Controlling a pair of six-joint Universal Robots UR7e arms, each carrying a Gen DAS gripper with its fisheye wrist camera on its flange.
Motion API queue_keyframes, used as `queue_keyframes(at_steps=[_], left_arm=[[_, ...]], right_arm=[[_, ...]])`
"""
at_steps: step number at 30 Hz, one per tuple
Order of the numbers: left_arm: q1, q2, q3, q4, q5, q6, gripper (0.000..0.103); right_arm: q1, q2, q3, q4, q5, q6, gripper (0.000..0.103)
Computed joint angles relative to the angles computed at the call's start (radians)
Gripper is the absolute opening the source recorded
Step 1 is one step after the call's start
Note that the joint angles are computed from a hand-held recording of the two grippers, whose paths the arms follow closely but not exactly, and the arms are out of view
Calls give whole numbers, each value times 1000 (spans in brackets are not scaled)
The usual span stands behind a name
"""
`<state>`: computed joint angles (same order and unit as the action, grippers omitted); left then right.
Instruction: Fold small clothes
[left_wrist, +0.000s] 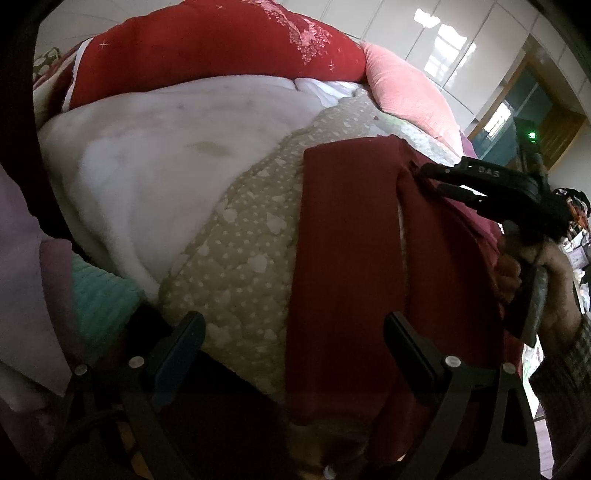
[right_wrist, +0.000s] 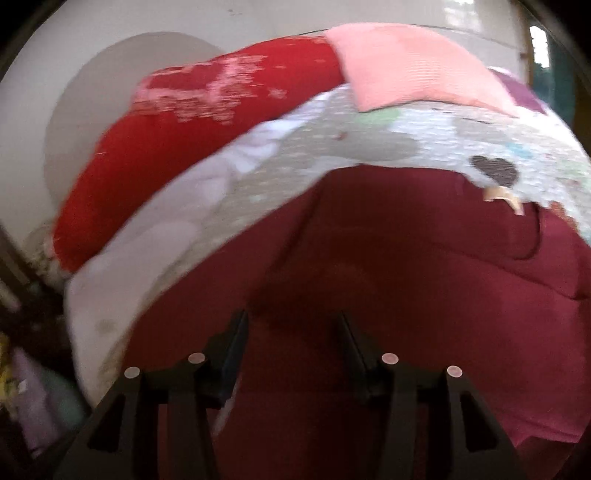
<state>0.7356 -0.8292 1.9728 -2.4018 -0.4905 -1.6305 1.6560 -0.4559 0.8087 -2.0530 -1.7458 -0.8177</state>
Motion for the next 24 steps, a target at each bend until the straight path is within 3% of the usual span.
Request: queue_keyframes(at_steps=[3,5,7,13,16,17,18,19,22,23,24], left_arm=[[-4,4,-6,0,-5,2,97],[-11,2,-11,23,0,-11,97],[-23,-7,-14,74,12,-51,97],[-49,-35,-9,172,34,-144,97],[-51,-26,-17,169,33,-134,97],[-50,-20,-19,154,29,-118,97],[-48,-12,-23,132,24,-96,97],[-46,-1,-29,107,17,-67,97],[-41,33,-61,63,0,5,97],[-40,43,-75,59,-4,23,97],[-41,52,-89,67,-7,34,97]], right_arm=[[1,-26,52,-41,0,-36,54],[0,-11,58,-78,-58,-35,56],[-5,26,5,-14,-110,-3,58],[-17,-74,124,-127,-52,-56,58],[-47,-185,250,-304,-14,-141,58],[-64,-222,284,-376,-15,-175,55],[-71,-235,292,-407,-23,-187,37],[-82,-250,299,-443,-42,-192,27],[-133,-279,276,-475,-82,-112,29],[-147,-281,256,-443,-86,-72,32],[-164,-283,231,-395,-84,-23,45]])
